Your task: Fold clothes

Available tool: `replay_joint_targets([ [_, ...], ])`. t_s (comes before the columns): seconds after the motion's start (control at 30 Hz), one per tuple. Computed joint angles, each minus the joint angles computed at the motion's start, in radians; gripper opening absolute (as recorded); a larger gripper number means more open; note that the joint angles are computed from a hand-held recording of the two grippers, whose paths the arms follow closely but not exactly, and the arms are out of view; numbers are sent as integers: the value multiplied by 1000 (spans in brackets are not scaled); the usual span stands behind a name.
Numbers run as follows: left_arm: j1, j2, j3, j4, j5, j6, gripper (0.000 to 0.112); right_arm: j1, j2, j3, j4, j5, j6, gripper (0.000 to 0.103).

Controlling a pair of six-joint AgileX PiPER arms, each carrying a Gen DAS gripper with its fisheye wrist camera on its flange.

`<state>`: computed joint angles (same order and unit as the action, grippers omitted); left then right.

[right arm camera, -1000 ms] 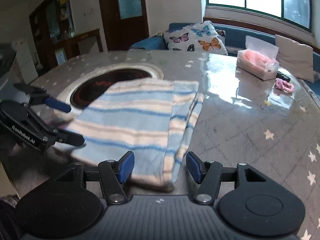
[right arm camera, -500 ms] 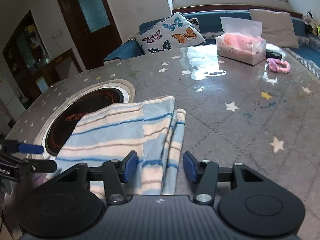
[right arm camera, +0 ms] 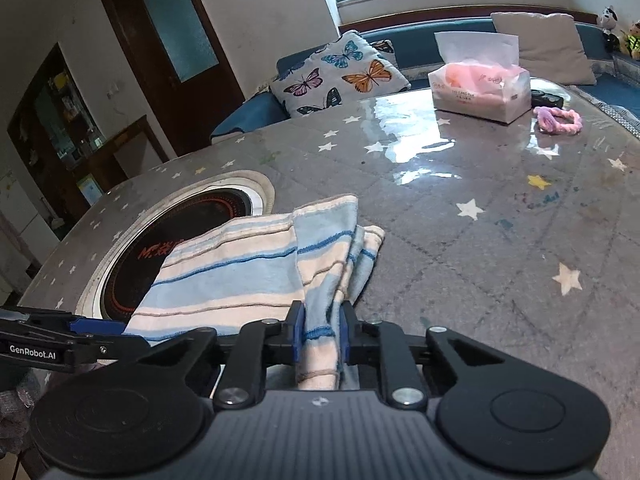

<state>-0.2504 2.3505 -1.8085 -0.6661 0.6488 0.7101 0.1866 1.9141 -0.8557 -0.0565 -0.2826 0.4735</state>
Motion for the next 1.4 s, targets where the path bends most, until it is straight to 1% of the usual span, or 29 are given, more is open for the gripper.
replay_joint_targets([
  [0.1, -5, -5, 8, -5, -4, 8, 59, 8, -20, 41, 65, -26, -53, 15],
  [0.13, -5, -9, 16, -16, -6, 21, 55, 12, -30, 57, 85, -34, -64, 14],
  [0.2, -7, -15, 27, -30, -8, 37, 54, 13, -48, 87, 101, -49, -66, 14],
  [0.3, -14, -28, 49, -56, -12, 78, 45, 21, -75, 135, 154, -71, -89, 14],
  [0.33, -13, -31, 53, -75, 2, 101, 39, 24, -81, 145, 165, -75, -94, 14],
  [0.43, -21, -40, 67, -93, 23, 133, 37, 35, -110, 187, 226, -85, -131, 14],
  [0.47, -21, -41, 68, -100, 37, 142, 34, 39, -122, 200, 251, -86, -147, 14],
  [0.57, -19, -36, 60, -114, 87, 161, 35, 49, -162, 244, 329, -83, -204, 14],
  [0.63, -26, -39, 63, -110, 79, 163, 36, 49, -182, 267, 360, -85, -224, 15],
  [0.7, -36, -33, 52, -103, 76, 145, 39, 48, -195, 288, 392, -93, -248, 19],
  [0.73, -39, -31, 45, -96, 75, 134, 43, 48, -196, 291, 406, -96, -254, 20],
  [0.77, -44, -31, 45, -92, 68, 126, 45, 48, -194, 290, 415, -98, -259, 26],
  [0.8, -47, -29, 40, -87, 63, 116, 45, 49, -190, 290, 435, -104, -267, 27],
  [0.97, -60, -17, 20, -78, 57, 114, 48, 44, -167, 286, 412, -127, -232, 29],
  [1.03, -65, -15, 21, -84, 50, 122, 46, 43, -159, 282, 399, -132, -218, 22],
  [1.1, -70, -12, 21, -89, 41, 129, 36, 48, -155, 286, 372, -143, -182, 18],
  [1.17, -70, -11, 22, -94, 38, 135, 22, 57, -150, 285, 394, -152, -188, 16],
  [1.23, -62, -19, 38, -120, 34, 158, 15, 66, -154, 283, 425, -152, -201, 15],
  [1.27, -58, -26, 50, -133, 28, 173, 12, 73, -158, 280, 451, -148, -225, 15],
  [1.4, -29, -66, 116, -190, 3, 244, 11, 99, -172, 248, 524, -111, -311, 14],
])
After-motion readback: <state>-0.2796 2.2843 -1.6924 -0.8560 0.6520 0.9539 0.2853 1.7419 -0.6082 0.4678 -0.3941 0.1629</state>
